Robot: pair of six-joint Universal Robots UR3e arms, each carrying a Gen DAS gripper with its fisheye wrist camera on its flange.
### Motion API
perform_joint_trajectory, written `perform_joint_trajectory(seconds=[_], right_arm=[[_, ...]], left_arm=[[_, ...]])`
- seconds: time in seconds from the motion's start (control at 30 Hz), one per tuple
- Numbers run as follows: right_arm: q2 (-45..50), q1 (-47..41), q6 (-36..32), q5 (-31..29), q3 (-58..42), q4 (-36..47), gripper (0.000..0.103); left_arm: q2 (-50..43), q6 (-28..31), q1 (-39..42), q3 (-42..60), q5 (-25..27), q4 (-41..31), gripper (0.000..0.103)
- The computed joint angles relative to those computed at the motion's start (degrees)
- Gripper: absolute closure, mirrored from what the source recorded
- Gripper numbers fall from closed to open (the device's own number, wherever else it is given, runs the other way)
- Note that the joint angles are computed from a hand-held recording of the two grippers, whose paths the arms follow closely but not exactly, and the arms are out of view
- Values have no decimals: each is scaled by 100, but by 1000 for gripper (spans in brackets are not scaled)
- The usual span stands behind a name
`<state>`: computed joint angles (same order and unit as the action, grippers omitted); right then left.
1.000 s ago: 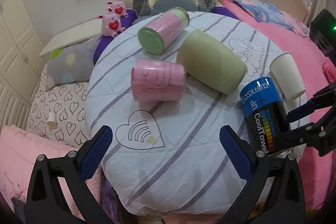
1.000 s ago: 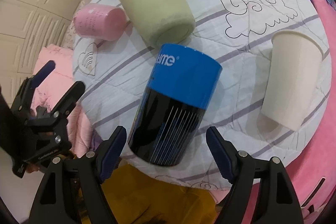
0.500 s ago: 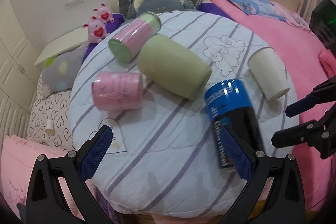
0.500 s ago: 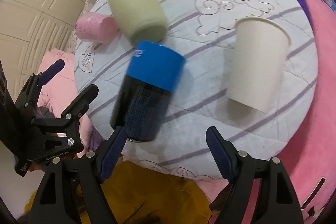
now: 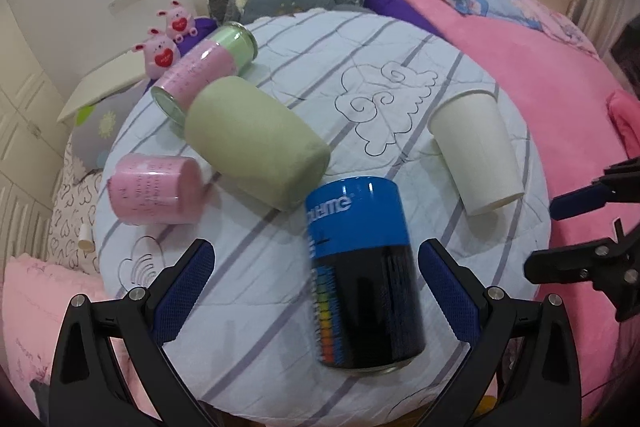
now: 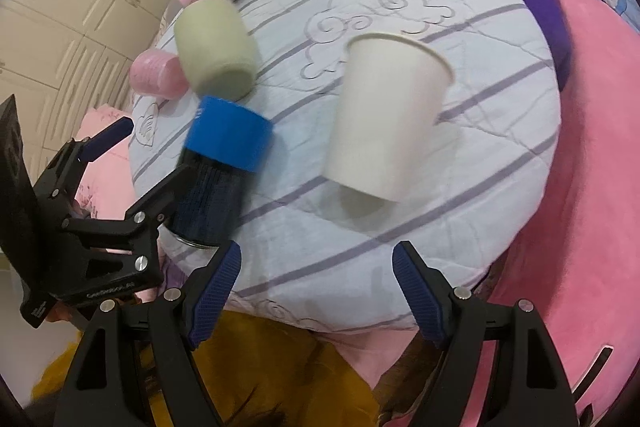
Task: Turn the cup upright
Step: 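Bring the can to the left tool while the left tool closes on it, then rotate the held can with the left tool until its open end faces up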
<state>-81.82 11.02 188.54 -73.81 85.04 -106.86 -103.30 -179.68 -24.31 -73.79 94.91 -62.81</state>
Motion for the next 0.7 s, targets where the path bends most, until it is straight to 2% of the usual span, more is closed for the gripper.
perform_joint_trajectory(seconds=[0.33,0.7], right_arm=[[-414,-718,-805,348,840,-188,24],[-235,-1019,-1346,692,909,-210,24]], left_arm=[[-785,-638,-321,996,282,-700,0],[-1326,-980,-367,1682,387,-1158,0]])
